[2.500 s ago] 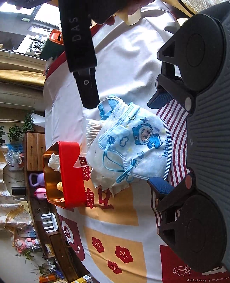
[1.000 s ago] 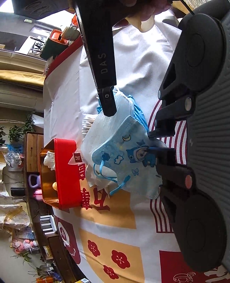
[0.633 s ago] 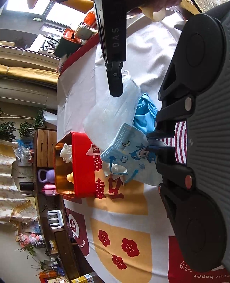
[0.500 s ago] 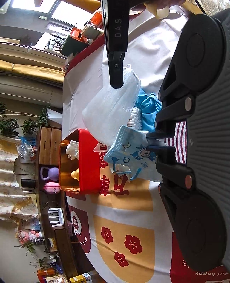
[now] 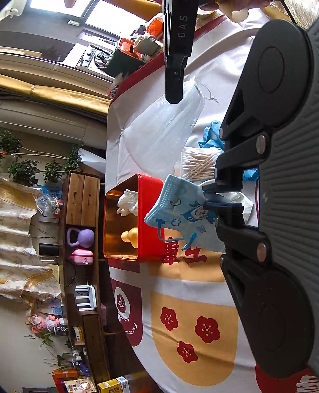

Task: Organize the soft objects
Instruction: 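Lift the white mask with the right tool while the left tool carries the blue mask to the tin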

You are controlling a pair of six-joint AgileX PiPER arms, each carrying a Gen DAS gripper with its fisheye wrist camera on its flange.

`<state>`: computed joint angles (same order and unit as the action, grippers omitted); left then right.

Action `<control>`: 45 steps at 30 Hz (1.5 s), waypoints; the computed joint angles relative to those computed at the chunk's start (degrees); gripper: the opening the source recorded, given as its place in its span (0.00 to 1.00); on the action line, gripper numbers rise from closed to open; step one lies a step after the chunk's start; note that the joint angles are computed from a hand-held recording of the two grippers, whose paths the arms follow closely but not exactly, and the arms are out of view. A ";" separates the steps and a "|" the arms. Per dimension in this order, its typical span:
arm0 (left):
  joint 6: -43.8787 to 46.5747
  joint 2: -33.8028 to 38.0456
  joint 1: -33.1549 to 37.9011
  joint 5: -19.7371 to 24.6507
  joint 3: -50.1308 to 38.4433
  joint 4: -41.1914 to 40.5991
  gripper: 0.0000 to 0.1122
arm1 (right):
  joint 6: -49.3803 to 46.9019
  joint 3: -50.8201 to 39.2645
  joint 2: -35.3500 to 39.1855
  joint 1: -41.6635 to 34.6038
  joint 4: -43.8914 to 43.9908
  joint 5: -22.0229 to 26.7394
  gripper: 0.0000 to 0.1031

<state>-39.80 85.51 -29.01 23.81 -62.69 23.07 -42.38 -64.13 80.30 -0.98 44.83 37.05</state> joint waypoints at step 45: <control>35.58 31.86 11.86 14.23 -51.59 -23.45 0.06 | 26.13 -45.03 32.59 5.82 -18.31 2.38 0.02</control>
